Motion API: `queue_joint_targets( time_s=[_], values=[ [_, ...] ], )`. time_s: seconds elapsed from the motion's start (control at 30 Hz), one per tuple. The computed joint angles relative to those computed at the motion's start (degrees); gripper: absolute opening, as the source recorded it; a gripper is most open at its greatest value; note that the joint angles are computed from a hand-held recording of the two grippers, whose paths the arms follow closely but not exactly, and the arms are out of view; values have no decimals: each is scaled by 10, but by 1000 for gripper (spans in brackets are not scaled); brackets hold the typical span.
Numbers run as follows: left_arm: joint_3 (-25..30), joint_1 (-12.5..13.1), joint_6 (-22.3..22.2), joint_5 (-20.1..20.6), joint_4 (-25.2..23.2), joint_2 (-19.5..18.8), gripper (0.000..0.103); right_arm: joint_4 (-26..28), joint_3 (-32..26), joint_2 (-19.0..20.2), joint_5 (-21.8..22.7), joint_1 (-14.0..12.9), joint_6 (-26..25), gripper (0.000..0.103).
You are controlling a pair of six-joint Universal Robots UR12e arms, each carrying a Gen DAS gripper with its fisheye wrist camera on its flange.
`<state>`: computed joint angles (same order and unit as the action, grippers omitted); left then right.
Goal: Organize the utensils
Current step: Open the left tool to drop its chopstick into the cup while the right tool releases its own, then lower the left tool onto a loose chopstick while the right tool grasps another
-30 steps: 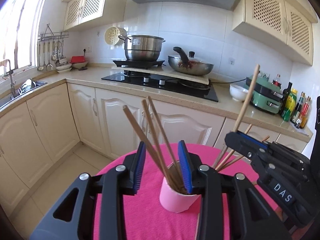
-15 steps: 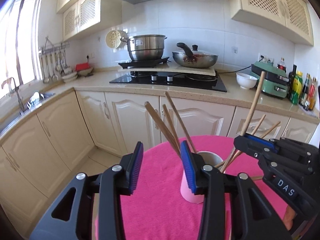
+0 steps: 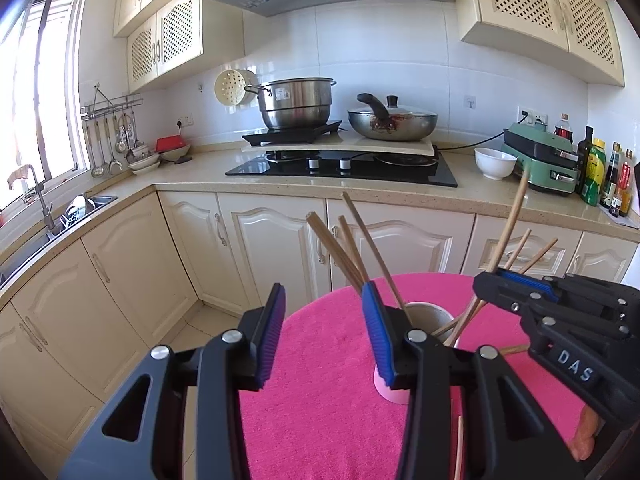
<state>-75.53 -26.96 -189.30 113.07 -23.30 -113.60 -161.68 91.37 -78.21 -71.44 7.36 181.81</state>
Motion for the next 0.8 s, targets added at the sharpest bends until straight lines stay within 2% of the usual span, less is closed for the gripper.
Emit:
queue_joint_targets(
  time_s=[0.07,0.13,0.2,0.23,0.43,0.57,0.67,0.8],
  values=[
    [-1,1,-1,-2,2,1,41,-1,0,-1,-3,1,4,14],
    [-3,1,0,-3,6,3,42,-9,2,-3,-7,2,9,26],
    [-4,2,2,-4,6,4,43,-20,4,-5,-10,2,14,43],
    [-5,2,3,-5,8,5,44,-26,4,-6,-13,2,16,45],
    [-11,1,2,-12,15,14,48,-45,8,-19,-30,5,17,47],
    [-23,4,-15,-43,7,26,50,-50,22,-39,-52,5,22,50],
    [-34,8,-27,-71,-16,35,52,-35,40,-61,-81,3,23,51],
    [-49,12,-41,-110,-72,46,52,0,65,-85,-117,-2,37,53]
  ],
)
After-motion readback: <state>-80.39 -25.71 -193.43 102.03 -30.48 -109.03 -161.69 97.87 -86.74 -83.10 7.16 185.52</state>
